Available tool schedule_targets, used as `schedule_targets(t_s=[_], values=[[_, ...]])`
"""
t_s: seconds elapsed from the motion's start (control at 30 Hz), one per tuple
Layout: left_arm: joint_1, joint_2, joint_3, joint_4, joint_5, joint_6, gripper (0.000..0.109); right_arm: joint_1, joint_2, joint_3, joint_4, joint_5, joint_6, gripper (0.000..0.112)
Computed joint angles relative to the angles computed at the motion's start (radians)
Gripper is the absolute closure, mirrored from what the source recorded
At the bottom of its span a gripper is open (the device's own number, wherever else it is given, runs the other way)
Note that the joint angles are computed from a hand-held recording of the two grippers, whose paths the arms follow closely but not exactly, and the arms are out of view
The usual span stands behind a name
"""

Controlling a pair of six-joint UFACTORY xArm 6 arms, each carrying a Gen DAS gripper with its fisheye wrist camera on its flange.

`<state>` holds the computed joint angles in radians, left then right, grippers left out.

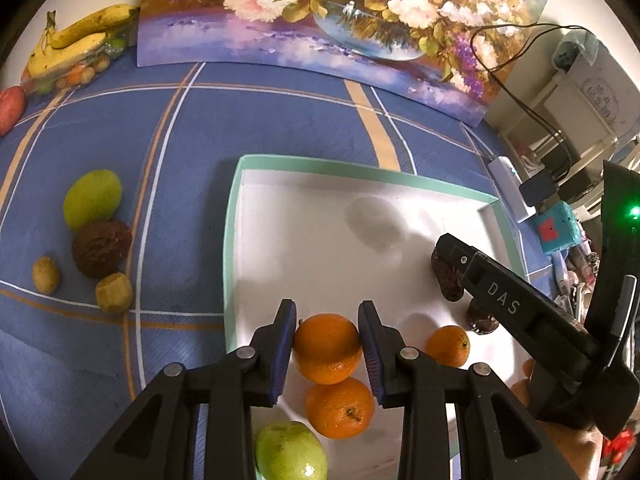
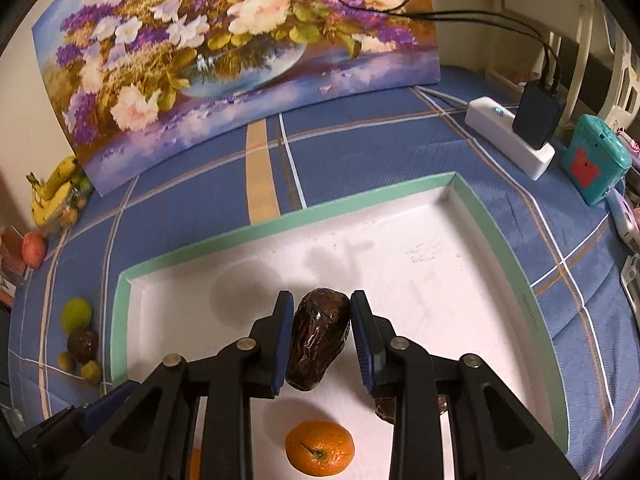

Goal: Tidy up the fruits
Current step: 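Open the right tool to drop the date while the left tool releases the orange in the tray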

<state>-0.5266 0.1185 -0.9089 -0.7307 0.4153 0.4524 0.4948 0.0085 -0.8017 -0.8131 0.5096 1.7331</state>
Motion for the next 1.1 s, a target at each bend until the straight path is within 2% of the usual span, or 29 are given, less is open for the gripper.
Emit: schedule_targets(t_s=[0.53, 1.1], values=[[0.001, 0.026, -0.010, 0.072, 0.018, -0.069, 0.074, 0.004, 0.008, -0.001, -0.001, -0.001, 0.008, 0.081], [0.006, 0.036, -0.022, 0.083, 0.037, -0.083, 0.073, 0.004, 0.010, 0.001, -0.003, -0.001, 0.006, 0.081]])
